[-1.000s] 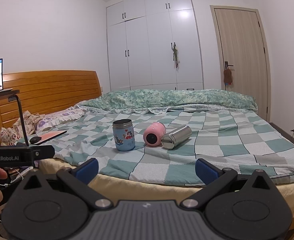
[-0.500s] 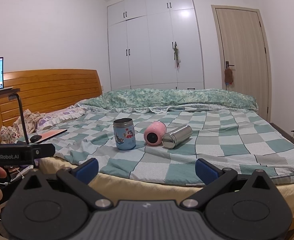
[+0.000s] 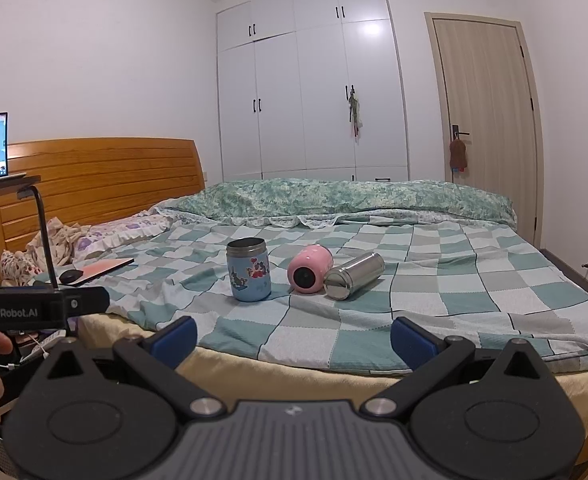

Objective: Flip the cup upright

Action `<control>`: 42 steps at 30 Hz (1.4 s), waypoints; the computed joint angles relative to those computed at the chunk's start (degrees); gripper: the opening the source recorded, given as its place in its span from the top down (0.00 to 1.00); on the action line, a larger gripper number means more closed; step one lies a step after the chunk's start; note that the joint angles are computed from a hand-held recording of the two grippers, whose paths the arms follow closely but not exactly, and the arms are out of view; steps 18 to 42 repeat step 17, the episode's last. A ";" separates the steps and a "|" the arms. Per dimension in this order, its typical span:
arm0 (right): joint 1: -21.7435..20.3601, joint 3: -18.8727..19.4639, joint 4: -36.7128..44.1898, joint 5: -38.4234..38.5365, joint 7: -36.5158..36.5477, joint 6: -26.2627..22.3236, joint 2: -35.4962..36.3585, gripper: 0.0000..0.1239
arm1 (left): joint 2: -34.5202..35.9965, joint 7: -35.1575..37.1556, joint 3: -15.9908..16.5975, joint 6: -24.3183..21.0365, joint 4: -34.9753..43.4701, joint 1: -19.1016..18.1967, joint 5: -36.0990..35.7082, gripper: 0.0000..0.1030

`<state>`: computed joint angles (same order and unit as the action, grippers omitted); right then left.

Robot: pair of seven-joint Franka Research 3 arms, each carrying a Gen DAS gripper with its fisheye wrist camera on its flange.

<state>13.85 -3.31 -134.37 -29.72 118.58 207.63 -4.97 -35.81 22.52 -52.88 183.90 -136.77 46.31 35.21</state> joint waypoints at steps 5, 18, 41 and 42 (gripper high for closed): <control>-0.01 -0.20 0.42 -0.91 0.66 -0.26 0.13 0.17 | 1.05 0.15 0.99 -1.00 0.23 -1.27 0.32 0.00; 0.15 -0.30 0.48 -1.66 1.42 -0.65 0.13 0.17 | 2.68 -0.95 1.89 -1.83 0.73 -2.42 2.30 0.00; 0.15 -0.30 0.48 -1.66 1.42 -0.65 0.13 0.17 | 2.68 -0.95 1.89 -1.83 0.73 -2.42 2.30 0.00; 0.15 -0.30 0.48 -1.66 1.42 -0.65 0.13 0.17 | 2.68 -0.95 1.89 -1.83 0.73 -2.42 2.30 0.00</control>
